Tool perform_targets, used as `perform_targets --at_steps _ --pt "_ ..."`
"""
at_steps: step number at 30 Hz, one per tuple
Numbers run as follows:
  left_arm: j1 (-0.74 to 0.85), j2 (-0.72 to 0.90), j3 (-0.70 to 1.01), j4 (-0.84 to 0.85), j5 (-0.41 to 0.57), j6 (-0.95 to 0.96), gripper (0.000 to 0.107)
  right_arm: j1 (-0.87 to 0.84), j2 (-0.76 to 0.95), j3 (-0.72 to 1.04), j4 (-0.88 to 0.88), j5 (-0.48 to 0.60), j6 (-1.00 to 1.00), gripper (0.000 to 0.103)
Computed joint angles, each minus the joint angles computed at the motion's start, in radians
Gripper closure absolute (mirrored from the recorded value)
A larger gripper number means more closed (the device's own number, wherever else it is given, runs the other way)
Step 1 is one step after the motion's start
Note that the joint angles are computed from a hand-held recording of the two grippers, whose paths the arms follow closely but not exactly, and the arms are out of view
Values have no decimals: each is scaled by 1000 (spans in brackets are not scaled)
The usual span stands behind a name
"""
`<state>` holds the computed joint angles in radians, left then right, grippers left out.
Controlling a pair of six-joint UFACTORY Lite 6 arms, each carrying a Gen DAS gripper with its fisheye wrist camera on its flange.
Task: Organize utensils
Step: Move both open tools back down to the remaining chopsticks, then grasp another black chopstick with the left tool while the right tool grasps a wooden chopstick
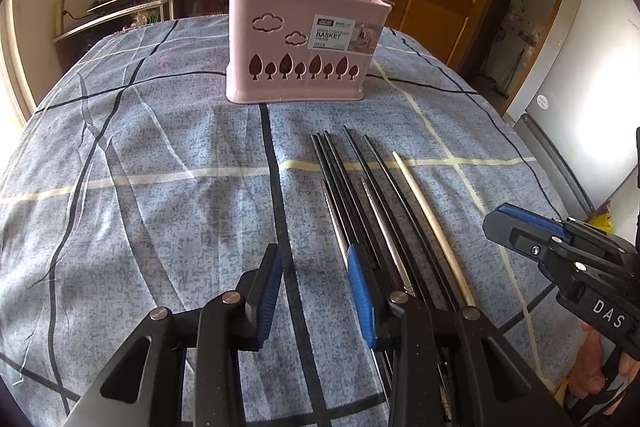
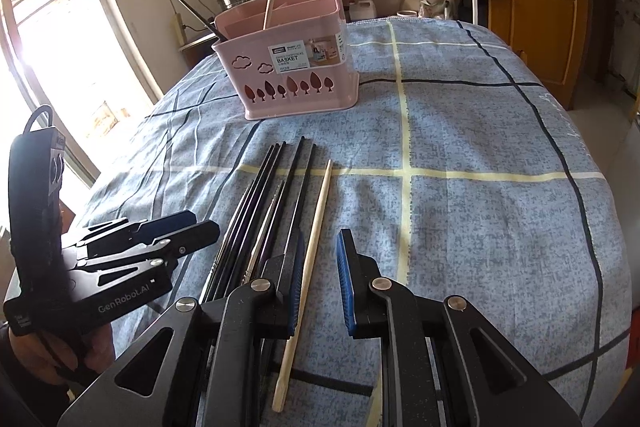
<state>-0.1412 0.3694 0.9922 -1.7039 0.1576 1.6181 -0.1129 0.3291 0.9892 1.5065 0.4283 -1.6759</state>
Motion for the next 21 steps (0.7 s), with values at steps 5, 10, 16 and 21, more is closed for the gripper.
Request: perform_targets --at_steps 5,10,16,21 --pt "-8 22 14 -29 -12 24 73 20 45 37 0 -13 0 86" --pt "-15 33 19 -134 -14 128 67 41 92 75 -13 -28 13 86" --pt "-29 47 35 -199 -42 191 65 72 137 113 -46 -72 44 86" --pt "-16 38 18 -271 -36 275 65 78 166 135 -75 -84 72 86"
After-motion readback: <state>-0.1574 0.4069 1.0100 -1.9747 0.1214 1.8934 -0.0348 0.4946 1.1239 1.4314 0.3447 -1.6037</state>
